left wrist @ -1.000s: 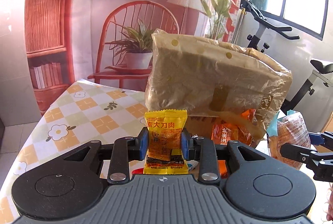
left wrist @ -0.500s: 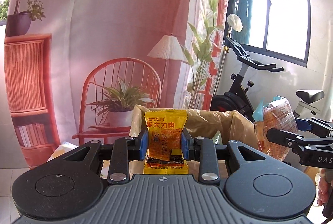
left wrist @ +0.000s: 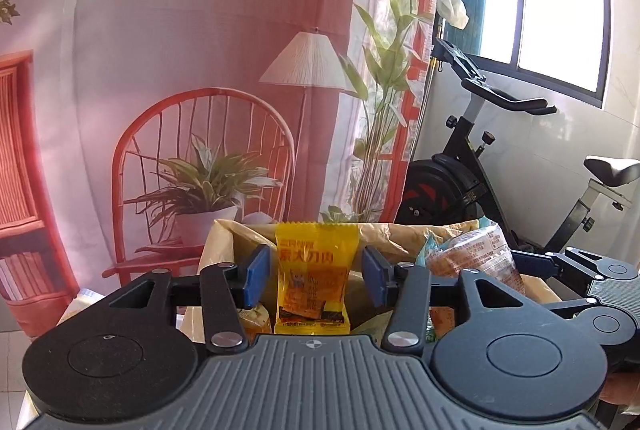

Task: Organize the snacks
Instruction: 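Carry both items over the box and open both tools to drop them, then grasp a red packet with the right tool while the left tool grasps another red packet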

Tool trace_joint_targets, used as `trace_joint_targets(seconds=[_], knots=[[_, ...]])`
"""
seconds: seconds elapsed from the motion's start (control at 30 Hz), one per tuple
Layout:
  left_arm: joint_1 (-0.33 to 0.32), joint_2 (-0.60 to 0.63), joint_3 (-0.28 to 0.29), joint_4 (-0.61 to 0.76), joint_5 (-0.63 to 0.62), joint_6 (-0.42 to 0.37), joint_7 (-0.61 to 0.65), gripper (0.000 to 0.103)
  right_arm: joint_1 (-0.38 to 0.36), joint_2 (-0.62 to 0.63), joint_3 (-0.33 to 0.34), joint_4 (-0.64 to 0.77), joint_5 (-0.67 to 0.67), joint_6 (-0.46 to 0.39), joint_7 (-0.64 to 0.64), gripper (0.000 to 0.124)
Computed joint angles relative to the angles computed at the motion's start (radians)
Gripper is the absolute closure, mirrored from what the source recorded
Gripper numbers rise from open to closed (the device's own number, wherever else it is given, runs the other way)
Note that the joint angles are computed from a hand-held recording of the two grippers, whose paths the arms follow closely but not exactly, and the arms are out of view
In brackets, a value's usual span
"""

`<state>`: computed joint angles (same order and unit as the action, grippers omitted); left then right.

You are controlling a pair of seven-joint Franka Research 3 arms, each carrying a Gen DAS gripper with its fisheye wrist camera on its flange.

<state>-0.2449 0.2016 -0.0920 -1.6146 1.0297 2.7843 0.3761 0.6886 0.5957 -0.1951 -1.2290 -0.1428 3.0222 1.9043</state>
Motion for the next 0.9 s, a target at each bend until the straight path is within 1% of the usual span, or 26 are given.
trace_joint_targets(seconds=[0.03, 0.13, 0.17, 0.27, 0.4, 0.47, 0.53, 0.6, 0.73, 0.77, 0.8, 0.9], knots=[[-0.003, 0.001, 0.002, -0.003, 0.011, 0.001, -0.01, 0.038, 0.009, -0.008, -0.014, -0.021, 0.002, 0.01, 0.02, 0.044], [0.004, -0.008, -0.002, -0.027, -0.008, -0.009, 0.018, 0.038, 0.008, -0.044, -0.012, -0.085, 0.008, 0.051, 0.017, 0.039], [0.008, -0.025, -0.003, -0.049, -0.014, -0.011, 0.018, 0.038, 0.013, -0.064, -0.017, -0.116, 0.007, 0.071, 0.013, 0.039], [0.02, -0.066, -0.007, -0.101, -0.005, -0.007, -0.003, 0.038, 0.006, -0.118, 0.006, -0.196, 0.026, 0.118, -0.032, 0.039], [0.045, -0.149, -0.028, -0.194, 0.006, -0.017, -0.029, 0.038, 0.034, -0.183, -0.001, -0.289, 0.061, 0.16, -0.068, 0.04], [0.063, -0.197, -0.043, -0.248, 0.011, -0.016, -0.046, 0.038, 0.062, -0.213, -0.021, -0.338, 0.084, 0.181, -0.072, 0.041], [0.081, -0.239, -0.06, -0.295, 0.017, -0.019, -0.063, 0.038, 0.109, -0.248, -0.057, -0.399, 0.109, 0.21, -0.065, 0.042], [0.102, -0.289, -0.074, -0.356, -0.006, -0.012, -0.056, 0.038, 0.148, -0.277, -0.082, -0.454, 0.138, 0.239, -0.07, 0.043], [0.137, -0.384, -0.099, -0.483, -0.076, -0.002, -0.022, 0.039, 0.263, -0.333, -0.162, -0.577, 0.205, 0.308, -0.09, 0.047], [0.143, -0.402, -0.104, -0.509, -0.097, 0.0, -0.007, 0.039, 0.271, -0.346, -0.159, -0.602, 0.223, 0.316, -0.097, 0.048], [0.148, -0.423, -0.107, -0.544, -0.123, 0.002, 0.011, 0.039, 0.264, -0.357, -0.14, -0.625, 0.236, 0.318, -0.104, 0.051], [0.165, -0.469, -0.121, -0.625, -0.178, 0.005, 0.048, 0.039, 0.226, -0.386, -0.068, -0.687, 0.274, 0.311, -0.117, 0.058]])
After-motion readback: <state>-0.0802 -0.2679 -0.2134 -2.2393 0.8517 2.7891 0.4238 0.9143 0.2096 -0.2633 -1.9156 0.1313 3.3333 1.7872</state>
